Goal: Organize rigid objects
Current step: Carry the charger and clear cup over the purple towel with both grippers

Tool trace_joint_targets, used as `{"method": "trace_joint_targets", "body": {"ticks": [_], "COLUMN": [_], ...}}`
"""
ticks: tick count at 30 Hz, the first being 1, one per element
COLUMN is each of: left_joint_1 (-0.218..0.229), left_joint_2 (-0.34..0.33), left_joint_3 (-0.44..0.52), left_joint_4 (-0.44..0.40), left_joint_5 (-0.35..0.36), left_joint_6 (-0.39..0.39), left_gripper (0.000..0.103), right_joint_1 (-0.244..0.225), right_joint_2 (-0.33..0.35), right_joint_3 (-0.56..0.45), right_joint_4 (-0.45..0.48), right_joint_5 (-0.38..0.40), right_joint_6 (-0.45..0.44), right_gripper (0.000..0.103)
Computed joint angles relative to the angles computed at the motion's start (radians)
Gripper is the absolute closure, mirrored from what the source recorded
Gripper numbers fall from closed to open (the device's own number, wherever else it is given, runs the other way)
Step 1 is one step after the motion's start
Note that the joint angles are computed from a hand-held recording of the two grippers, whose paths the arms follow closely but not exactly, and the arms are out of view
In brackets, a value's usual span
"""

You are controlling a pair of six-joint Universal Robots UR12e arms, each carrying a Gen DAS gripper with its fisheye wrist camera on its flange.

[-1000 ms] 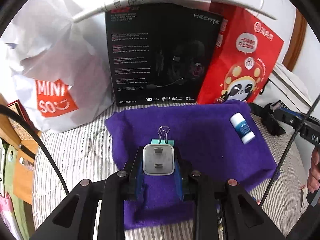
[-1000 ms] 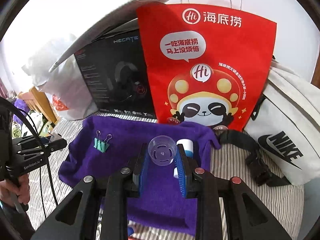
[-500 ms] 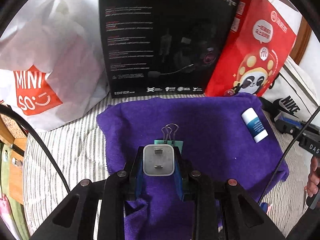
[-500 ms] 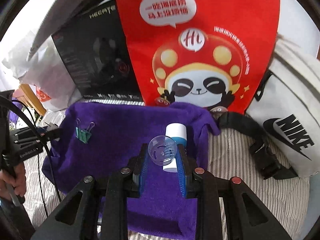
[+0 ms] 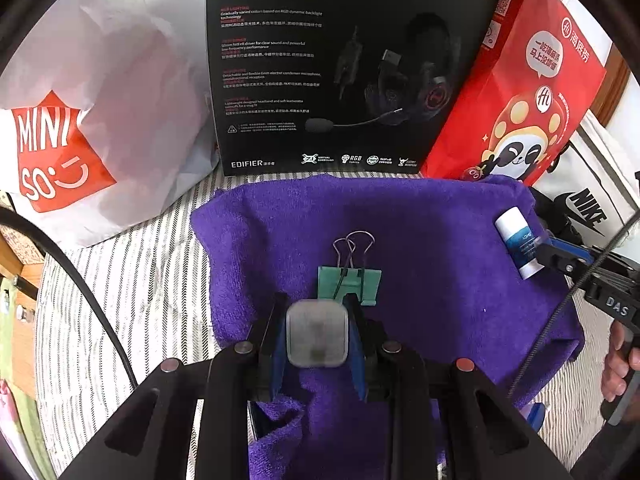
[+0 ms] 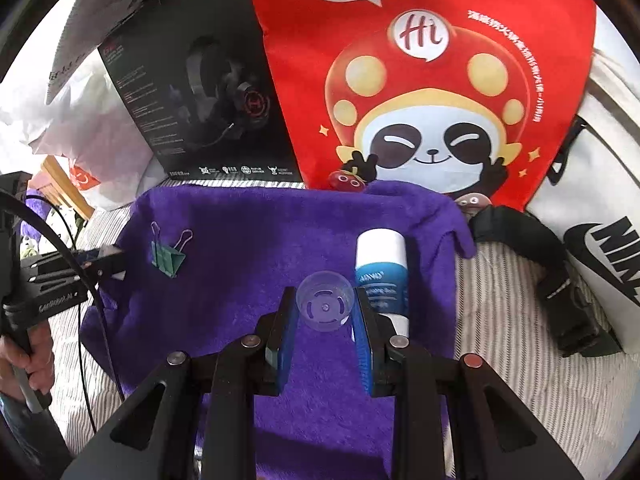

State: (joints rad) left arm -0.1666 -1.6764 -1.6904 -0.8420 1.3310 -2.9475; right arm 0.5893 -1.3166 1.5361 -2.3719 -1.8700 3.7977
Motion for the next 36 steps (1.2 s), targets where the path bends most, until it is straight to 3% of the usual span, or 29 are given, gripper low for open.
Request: {"method": "trace_joint_targets", "body": {"ticks": [25, 36], "left_joint_1": [-0.002, -0.005], "left_joint_2": [-0.013, -0.013], "left_joint_3": [0.003, 0.006], "left_joint_4": [-0.004, -0.007], "left_joint_5": [-0.015, -0.01], "left_joint_6": [0.028, 0.034], "left_gripper": [0.08, 0.079], "right_joint_1": [0.003, 0.008], "right_joint_2": [0.083, 0.091], "right_joint_3": [-0.068, -0.067], "right_joint_4": [0.101, 0.08], "right_joint_5": [0.006, -0.007], "right_joint_6": [-0.02, -0.041], "right_gripper": [0.076, 0.076]}}
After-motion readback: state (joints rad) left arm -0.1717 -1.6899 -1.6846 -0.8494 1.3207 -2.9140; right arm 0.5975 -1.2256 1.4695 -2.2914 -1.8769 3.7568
